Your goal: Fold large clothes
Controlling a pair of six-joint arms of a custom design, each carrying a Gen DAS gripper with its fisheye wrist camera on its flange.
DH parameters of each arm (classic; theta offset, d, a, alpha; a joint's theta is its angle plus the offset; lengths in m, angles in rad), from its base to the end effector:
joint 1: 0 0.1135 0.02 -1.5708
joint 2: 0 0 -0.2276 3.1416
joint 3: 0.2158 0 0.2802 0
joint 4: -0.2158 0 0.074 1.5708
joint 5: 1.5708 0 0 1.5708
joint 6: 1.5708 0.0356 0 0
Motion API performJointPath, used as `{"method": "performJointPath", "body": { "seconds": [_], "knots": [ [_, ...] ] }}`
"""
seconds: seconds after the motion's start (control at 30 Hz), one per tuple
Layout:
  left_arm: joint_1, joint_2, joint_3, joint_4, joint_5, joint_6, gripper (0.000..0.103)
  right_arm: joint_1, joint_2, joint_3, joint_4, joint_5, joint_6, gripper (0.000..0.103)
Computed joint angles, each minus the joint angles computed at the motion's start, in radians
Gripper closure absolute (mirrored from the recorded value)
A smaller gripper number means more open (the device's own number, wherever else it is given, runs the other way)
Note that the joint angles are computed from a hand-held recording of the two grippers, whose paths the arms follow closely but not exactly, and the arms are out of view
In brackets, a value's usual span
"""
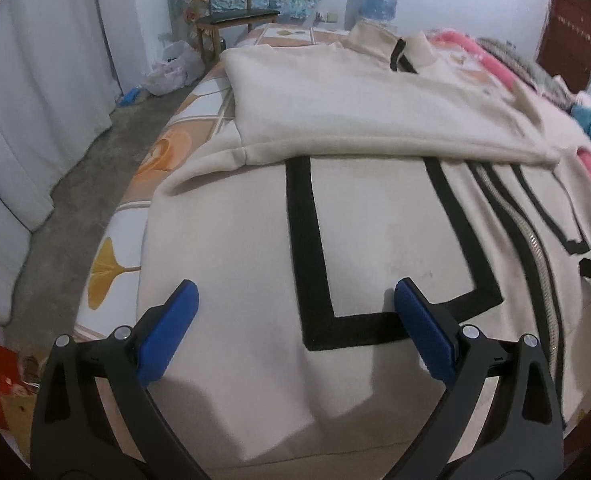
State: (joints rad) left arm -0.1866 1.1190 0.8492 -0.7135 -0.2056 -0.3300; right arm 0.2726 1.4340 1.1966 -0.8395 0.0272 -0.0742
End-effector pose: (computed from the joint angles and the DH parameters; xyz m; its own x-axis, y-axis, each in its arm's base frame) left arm 0.2576 -0.0412 0.2125 -0.7966 -0.1724 -0.5794 -0.1984 0.9799 -0.0189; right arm 0.3095 0.0855 0.2364 -0.8266 -0.3080 -0.4710 -0.3189 0.9460 -0.0590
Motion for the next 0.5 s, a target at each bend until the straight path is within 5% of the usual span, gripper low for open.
{"method": "performJointPath", "body": {
  "seconds": [0.1, 0.5],
  "knots": [
    [0.008, 0.002, 0.009, -0.016, 0.008, 0.018, 0.008, 0.021, -0.049, -0.054, 0.026, 0.051, 0.011, 0.007],
    [-0.005, -0.026, -0.009, -0.033, -0.016, -0.001, 0.007, -0.011, -0.142, -0.173, 0.133, -0.002, -0.002, 0.006]
  ]
}}
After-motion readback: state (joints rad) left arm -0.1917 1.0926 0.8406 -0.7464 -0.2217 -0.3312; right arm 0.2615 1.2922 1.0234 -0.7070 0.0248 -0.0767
